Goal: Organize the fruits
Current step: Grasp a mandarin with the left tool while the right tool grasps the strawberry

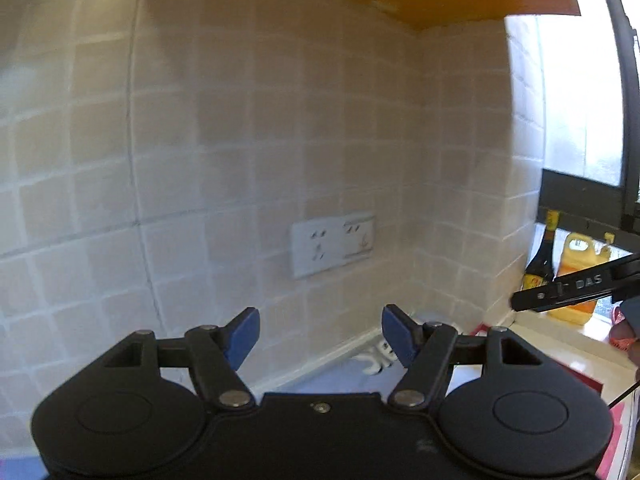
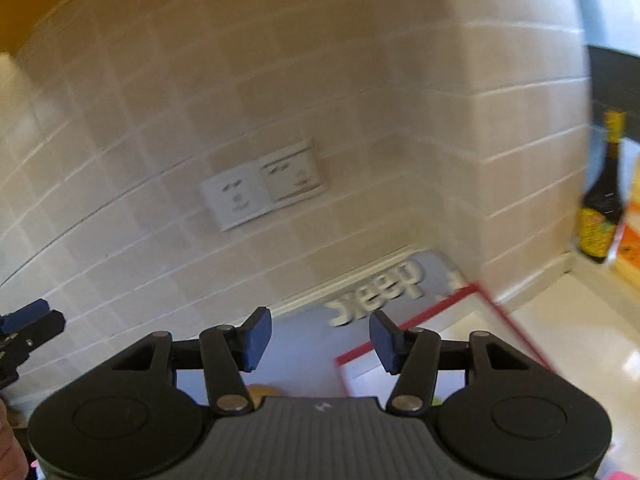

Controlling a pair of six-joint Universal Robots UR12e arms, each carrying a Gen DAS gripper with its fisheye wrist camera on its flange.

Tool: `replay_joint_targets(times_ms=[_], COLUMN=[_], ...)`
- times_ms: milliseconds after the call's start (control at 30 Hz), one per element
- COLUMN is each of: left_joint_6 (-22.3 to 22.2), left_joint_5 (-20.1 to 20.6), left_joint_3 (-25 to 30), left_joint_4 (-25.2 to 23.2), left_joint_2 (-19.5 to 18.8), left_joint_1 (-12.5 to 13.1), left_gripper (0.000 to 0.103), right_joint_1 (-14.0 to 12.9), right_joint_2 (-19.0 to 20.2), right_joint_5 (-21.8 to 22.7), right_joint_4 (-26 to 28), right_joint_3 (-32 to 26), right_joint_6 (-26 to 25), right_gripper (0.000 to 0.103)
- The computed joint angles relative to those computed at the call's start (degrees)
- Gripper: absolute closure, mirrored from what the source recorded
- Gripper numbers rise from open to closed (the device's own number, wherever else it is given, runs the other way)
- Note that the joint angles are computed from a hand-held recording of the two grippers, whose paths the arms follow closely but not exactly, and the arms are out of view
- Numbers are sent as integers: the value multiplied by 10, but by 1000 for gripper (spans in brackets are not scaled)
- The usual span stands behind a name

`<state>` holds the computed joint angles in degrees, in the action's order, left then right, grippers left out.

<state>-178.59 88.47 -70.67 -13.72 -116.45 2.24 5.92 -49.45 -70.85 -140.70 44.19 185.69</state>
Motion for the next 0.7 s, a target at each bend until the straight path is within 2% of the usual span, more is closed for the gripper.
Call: replay_joint_targets(times_ms=[100, 200, 300, 333, 433, 533, 633, 700], left_joint_6=[-7, -2, 54, 70, 112, 141, 147, 150], left_joint_5=[0, -17, -109, -109, -62, -75, -108, -117], left_joint_3=[0, 17, 27, 31, 57, 77, 90, 98], left_joint_4=[-22, -57, -135, -161, -222, -248, -259, -262], left_joint_2=[-8, -31, -51, -60, -91, -115, -130, -137], left_joint_1=[3, 11, 33, 34, 28, 31, 36, 38], left_gripper=[23, 23, 22, 22, 23, 23, 23, 23], right_joint_1=[14, 27, 38, 41, 50, 55, 61, 64], right_joint_2=[23, 49, 72, 78, 102, 116, 122, 124], right_joint_5=[0, -7, -8, -9, -3, 1, -12, -24], right_joint_4=[51, 118, 183, 197, 259, 285, 270, 257], right_joint_3=[-31, -63, -87, -88, -111, -115, -110, -110], right_joint_6=[-13, -29, -34, -34, -31, -17, -1, 9], right_gripper=[47, 47, 47, 47, 48, 48, 48, 49])
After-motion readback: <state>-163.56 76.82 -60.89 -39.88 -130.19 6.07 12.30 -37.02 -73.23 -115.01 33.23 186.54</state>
